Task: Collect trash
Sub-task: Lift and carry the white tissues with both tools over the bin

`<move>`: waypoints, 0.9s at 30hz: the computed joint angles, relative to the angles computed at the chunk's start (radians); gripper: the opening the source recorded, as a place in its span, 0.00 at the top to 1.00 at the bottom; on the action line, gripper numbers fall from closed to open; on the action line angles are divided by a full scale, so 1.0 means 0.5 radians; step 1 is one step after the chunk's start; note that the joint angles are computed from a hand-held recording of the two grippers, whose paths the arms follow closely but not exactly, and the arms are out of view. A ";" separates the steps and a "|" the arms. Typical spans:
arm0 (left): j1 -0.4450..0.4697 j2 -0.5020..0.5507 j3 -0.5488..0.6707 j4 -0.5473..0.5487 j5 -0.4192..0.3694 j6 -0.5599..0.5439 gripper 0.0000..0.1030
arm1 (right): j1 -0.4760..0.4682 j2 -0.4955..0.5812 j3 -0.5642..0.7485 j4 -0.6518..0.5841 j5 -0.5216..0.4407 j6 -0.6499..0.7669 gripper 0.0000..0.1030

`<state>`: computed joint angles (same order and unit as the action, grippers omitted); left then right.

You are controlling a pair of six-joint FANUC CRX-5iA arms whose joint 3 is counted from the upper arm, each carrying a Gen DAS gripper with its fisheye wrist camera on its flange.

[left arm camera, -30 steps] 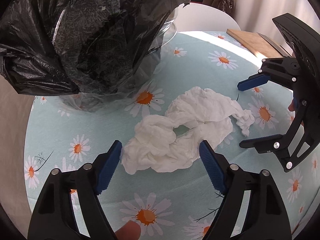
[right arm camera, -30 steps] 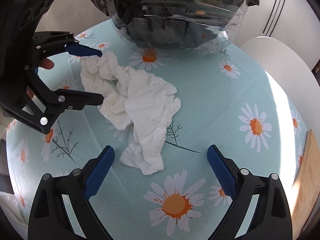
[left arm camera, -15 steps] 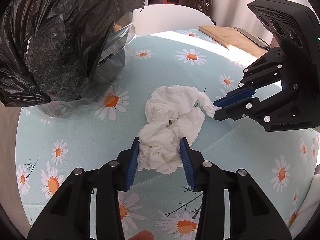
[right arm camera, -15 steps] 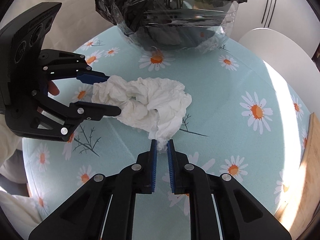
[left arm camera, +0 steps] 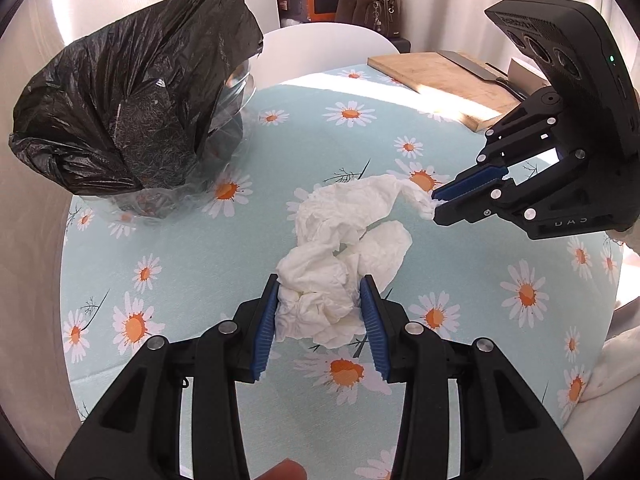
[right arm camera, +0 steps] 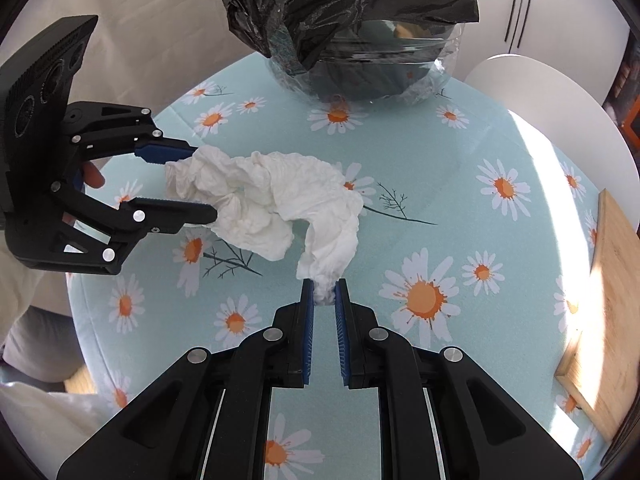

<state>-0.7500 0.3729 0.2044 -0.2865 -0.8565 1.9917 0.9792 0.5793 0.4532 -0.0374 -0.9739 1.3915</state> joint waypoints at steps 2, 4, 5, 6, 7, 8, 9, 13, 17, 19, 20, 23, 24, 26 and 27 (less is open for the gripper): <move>-0.029 -0.041 -0.017 -0.037 -0.023 0.018 0.60 | 0.034 -0.052 -0.068 0.042 0.049 -0.052 0.90; -0.050 -0.084 -0.045 -0.042 -0.024 0.007 0.60 | 0.067 -0.096 -0.125 0.083 0.097 -0.111 0.90; -0.062 -0.102 -0.057 -0.050 -0.018 0.010 0.60 | 0.083 -0.122 -0.156 0.106 0.117 -0.139 0.90; -0.074 -0.126 -0.074 -0.061 -0.016 0.021 0.60 | 0.101 -0.143 -0.186 0.139 0.139 -0.177 0.90; -0.087 -0.143 -0.080 -0.082 -0.029 0.049 0.60 | 0.118 -0.163 -0.216 0.175 0.160 -0.222 0.90; -0.100 -0.156 -0.085 -0.102 -0.040 0.074 0.60 | 0.133 -0.185 -0.247 0.201 0.183 -0.261 0.90; -0.112 -0.174 -0.092 -0.119 -0.054 0.091 0.60 | 0.145 -0.206 -0.277 0.226 0.208 -0.295 0.90; -0.143 -0.241 -0.118 -0.155 -0.088 0.073 0.60 | 0.196 -0.296 -0.392 0.345 0.295 -0.435 0.90; -0.182 -0.275 -0.072 -0.235 -0.198 0.077 0.60 | 0.237 -0.359 -0.470 0.464 0.373 -0.523 0.90; -0.204 -0.284 -0.032 -0.294 -0.263 0.088 0.60 | 0.245 -0.380 -0.486 0.498 0.410 -0.546 0.90; -0.210 -0.292 -0.014 -0.309 -0.293 0.086 0.60 | 0.244 -0.387 -0.482 0.499 0.425 -0.546 0.90; -0.220 -0.306 0.051 -0.342 -0.383 0.067 0.60 | 0.241 -0.391 -0.441 0.493 0.443 -0.528 0.90; -0.228 -0.299 0.089 -0.365 -0.429 0.060 0.60 | 0.239 -0.389 -0.420 0.489 0.452 -0.519 0.90; -0.245 -0.291 0.161 -0.414 -0.504 0.028 0.60 | 0.229 -0.378 -0.379 0.486 0.472 -0.501 0.90; -0.239 -0.295 0.184 -0.412 -0.520 -0.002 0.60 | 0.226 -0.371 -0.355 0.497 0.479 -0.501 0.90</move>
